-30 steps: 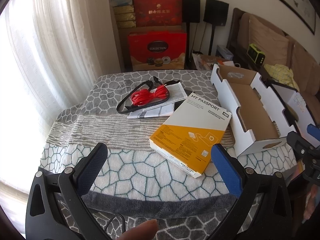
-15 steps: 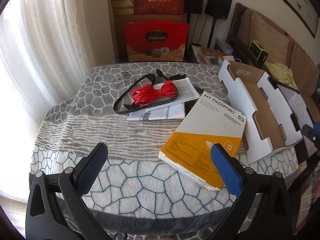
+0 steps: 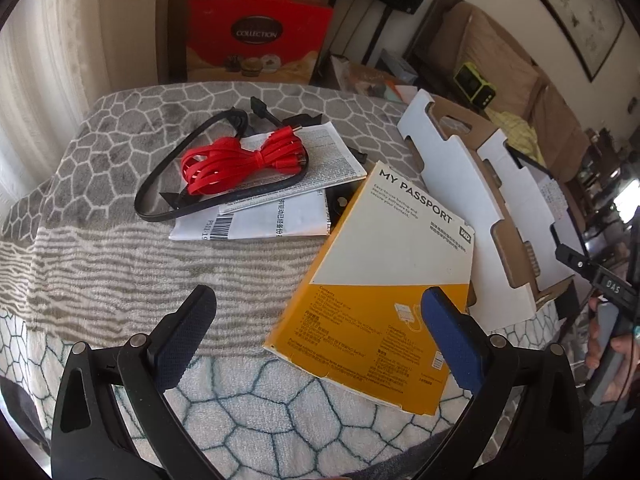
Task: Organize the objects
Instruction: 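Reach the left gripper to the My Passport box and grasp it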
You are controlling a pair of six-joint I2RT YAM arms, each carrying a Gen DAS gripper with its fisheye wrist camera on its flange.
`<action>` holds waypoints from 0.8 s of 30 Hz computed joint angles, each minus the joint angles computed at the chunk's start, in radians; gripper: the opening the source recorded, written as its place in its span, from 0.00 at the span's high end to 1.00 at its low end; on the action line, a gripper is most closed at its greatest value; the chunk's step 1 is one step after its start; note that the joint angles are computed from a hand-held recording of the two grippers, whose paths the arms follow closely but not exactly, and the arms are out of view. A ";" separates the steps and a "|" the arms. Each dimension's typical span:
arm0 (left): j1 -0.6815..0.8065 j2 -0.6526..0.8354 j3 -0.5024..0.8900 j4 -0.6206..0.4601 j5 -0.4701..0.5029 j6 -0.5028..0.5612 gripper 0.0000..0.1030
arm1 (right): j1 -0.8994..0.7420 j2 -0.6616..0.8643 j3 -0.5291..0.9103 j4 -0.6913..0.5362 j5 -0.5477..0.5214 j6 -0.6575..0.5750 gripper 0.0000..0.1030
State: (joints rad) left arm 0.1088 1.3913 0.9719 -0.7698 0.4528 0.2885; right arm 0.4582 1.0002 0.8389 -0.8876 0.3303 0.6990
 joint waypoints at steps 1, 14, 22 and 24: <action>-0.007 0.006 -0.003 0.001 -0.007 0.001 0.01 | -0.008 0.002 -0.004 0.004 -0.005 -0.002 0.00; -0.028 -0.072 -0.053 -0.109 0.103 0.055 0.02 | -0.011 0.062 -0.030 0.053 -0.065 -0.029 0.09; -0.048 -0.043 -0.050 -0.102 0.134 0.040 0.03 | 0.022 0.081 -0.020 0.065 -0.070 -0.013 0.11; -0.055 -0.018 -0.048 -0.065 0.103 -0.001 0.03 | 0.029 0.088 -0.017 0.067 -0.067 -0.008 0.12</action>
State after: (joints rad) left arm 0.0541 1.3735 0.9239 -0.8350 0.5555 0.2880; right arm 0.4868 1.0880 0.8222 -0.8204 0.2633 0.6912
